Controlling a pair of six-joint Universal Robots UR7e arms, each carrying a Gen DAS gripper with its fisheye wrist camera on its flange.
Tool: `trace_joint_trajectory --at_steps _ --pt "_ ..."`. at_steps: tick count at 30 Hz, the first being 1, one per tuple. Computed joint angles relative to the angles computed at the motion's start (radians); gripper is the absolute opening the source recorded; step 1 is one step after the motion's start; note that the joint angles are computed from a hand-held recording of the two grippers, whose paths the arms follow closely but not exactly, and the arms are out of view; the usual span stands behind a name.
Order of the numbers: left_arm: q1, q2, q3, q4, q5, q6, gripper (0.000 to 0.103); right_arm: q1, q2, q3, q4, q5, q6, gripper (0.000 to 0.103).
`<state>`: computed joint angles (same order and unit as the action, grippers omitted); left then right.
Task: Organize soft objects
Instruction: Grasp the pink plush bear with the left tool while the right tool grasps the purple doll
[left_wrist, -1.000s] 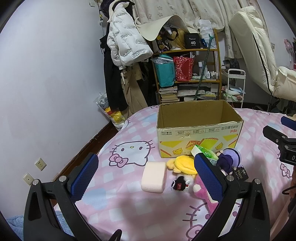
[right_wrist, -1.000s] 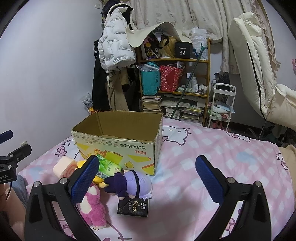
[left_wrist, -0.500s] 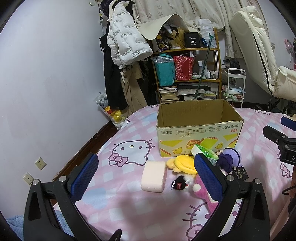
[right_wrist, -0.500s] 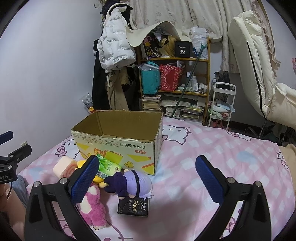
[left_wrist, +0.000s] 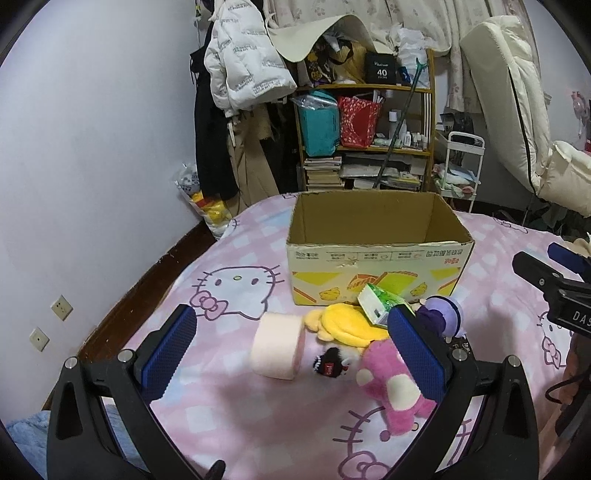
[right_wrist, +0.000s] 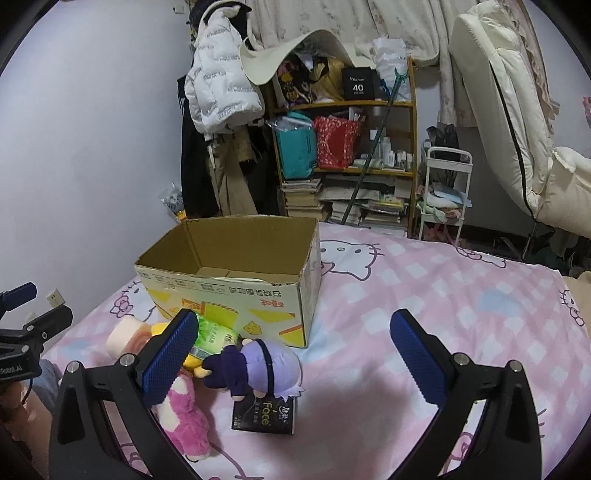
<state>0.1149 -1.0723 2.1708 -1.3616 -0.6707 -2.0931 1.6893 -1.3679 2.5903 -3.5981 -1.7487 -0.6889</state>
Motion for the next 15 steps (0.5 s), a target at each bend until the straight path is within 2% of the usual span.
trace_joint_trajectory --at_steps 15 --pt "0.116 0.083 -0.003 -0.287 0.007 0.209 0.102 -0.018 0.074 -0.101 0.141 -0.027 0.007 0.103"
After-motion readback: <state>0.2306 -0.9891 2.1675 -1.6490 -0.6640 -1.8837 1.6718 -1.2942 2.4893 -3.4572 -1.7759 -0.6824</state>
